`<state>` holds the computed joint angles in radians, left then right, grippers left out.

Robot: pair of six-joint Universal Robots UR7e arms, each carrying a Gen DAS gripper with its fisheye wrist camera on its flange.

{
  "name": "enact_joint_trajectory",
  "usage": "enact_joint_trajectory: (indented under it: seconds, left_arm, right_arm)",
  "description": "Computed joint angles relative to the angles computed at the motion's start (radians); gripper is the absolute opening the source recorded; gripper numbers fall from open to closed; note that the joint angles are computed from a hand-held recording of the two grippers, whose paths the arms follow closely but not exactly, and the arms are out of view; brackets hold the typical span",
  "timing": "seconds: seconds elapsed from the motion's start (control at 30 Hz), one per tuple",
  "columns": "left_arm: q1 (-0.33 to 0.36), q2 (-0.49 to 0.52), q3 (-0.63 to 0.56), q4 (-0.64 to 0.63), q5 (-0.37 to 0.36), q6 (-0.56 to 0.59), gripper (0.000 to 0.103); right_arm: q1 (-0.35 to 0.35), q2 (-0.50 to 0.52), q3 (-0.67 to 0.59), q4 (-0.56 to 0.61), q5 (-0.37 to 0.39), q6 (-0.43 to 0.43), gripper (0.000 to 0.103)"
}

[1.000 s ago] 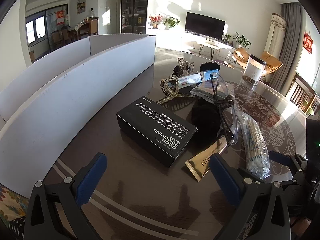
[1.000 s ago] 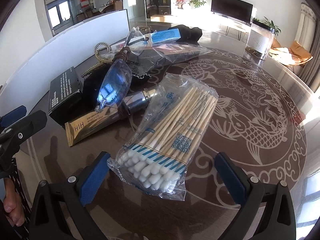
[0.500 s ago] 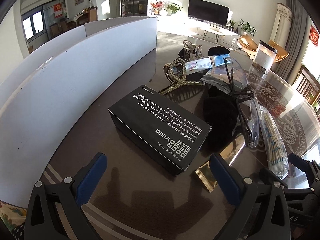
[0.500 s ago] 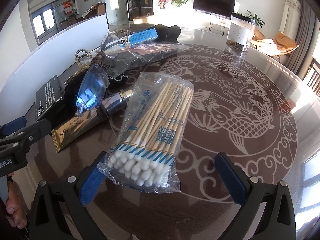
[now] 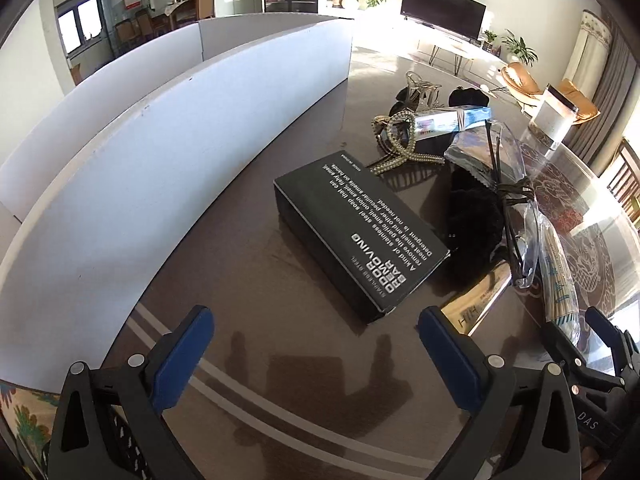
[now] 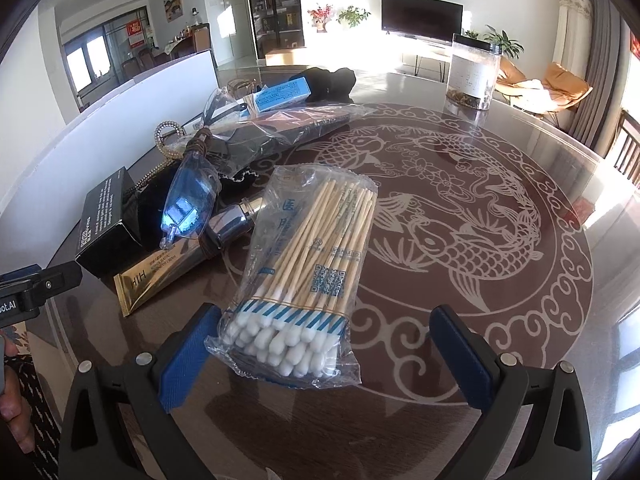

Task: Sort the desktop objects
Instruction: 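Move the left gripper down over the black Odor Removing Bar box, then close the left gripper on the black box and lift it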

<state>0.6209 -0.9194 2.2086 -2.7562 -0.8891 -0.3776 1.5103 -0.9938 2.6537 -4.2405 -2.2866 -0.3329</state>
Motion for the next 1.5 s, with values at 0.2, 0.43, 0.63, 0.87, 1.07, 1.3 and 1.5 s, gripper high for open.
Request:
enact_joint_trajectory:
  seconds: [0.2, 0.43, 0.63, 0.87, 1.07, 1.3, 1.5]
  left_arm:
    - [0.032, 0.094, -0.147, 0.028, -0.006, -0.038, 0.103]
    - [0.057, 0.132, -0.174, 0.036, 0.042, -0.016, 0.103]
    - [0.083, 0.11, -0.128, 0.015, 0.051, 0.056, 0.103]
    - [0.085, 0.117, -0.085, -0.117, 0.057, 0.129, 0.103]
    - [0.079, 0.13, -0.076, -0.161, 0.067, 0.131, 0.103]
    - [0.077, 0.149, -0.085, -0.18, 0.066, 0.138, 0.103]
    - [0.076, 0.149, -0.081, -0.188, 0.071, 0.137, 0.103]
  right_arm:
    - [-0.002, -0.005, 0.002, 0.01, 0.012, -0.007, 0.103]
    - [-0.01, -0.006, 0.007, 0.009, 0.031, -0.014, 0.103]
    - [-0.012, -0.011, 0.011, 0.013, 0.045, -0.015, 0.103]
    - [-0.011, -0.032, -0.005, 0.1, 0.015, 0.014, 0.103]
    - [0.016, -0.011, -0.031, 0.133, -0.059, 0.011, 0.103]
    - [0.014, -0.016, -0.028, 0.133, -0.059, 0.009, 0.103]
    - [0.013, -0.016, -0.026, 0.131, -0.056, 0.008, 0.103]
